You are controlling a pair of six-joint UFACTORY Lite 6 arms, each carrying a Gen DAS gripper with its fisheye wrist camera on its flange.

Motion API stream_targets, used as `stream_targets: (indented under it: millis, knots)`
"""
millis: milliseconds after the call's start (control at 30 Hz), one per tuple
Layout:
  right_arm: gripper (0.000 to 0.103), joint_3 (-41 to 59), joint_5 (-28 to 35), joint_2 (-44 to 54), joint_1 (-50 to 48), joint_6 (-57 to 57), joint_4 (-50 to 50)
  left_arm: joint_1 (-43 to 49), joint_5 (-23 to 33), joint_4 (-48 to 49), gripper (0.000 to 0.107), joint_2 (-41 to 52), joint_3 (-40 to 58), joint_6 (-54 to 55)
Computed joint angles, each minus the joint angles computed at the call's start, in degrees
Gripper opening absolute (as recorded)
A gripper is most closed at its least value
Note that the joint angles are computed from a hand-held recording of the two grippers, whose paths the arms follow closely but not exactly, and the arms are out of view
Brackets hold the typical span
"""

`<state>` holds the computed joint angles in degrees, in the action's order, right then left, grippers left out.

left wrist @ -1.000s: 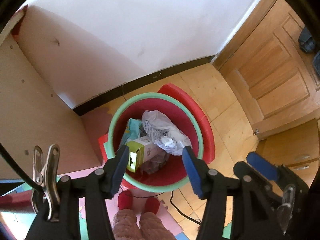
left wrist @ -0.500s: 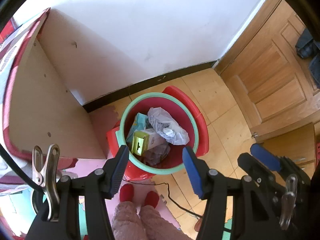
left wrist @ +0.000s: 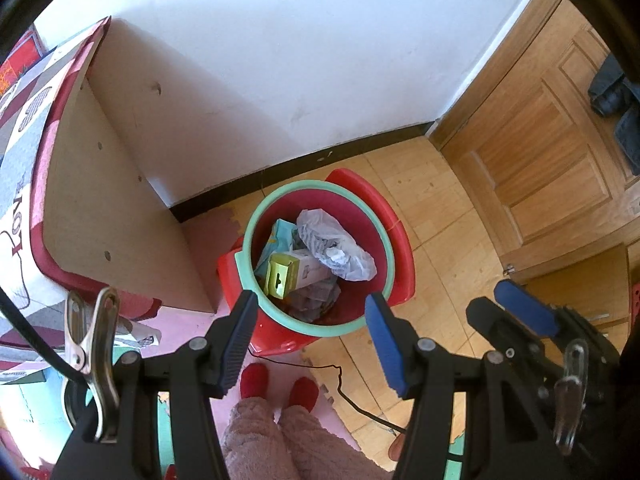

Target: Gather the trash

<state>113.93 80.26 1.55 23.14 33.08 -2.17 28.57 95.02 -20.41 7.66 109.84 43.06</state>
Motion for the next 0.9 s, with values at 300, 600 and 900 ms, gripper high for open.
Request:
stream_targets:
  millis: [300,600,900]
  knots:
    - [0.040,-1.4,-0.2,-0.6,0.9,1.2,-0.5,0.0,0.0,-0.1,0.059,-1.3,-1.5,0.3]
    - [0.040,-2.1,-0.6,-0.7,0.7,1.2,-0.4,-0.4,0.1,0.1,0.059,-1.2,-1.2,-0.2]
    - [0.040,-1.9,-0.6,-0.6,0.5,0.8,-0.3,-0.4,0.2,0.1,0.059,-0.9,-0.8,-0.2]
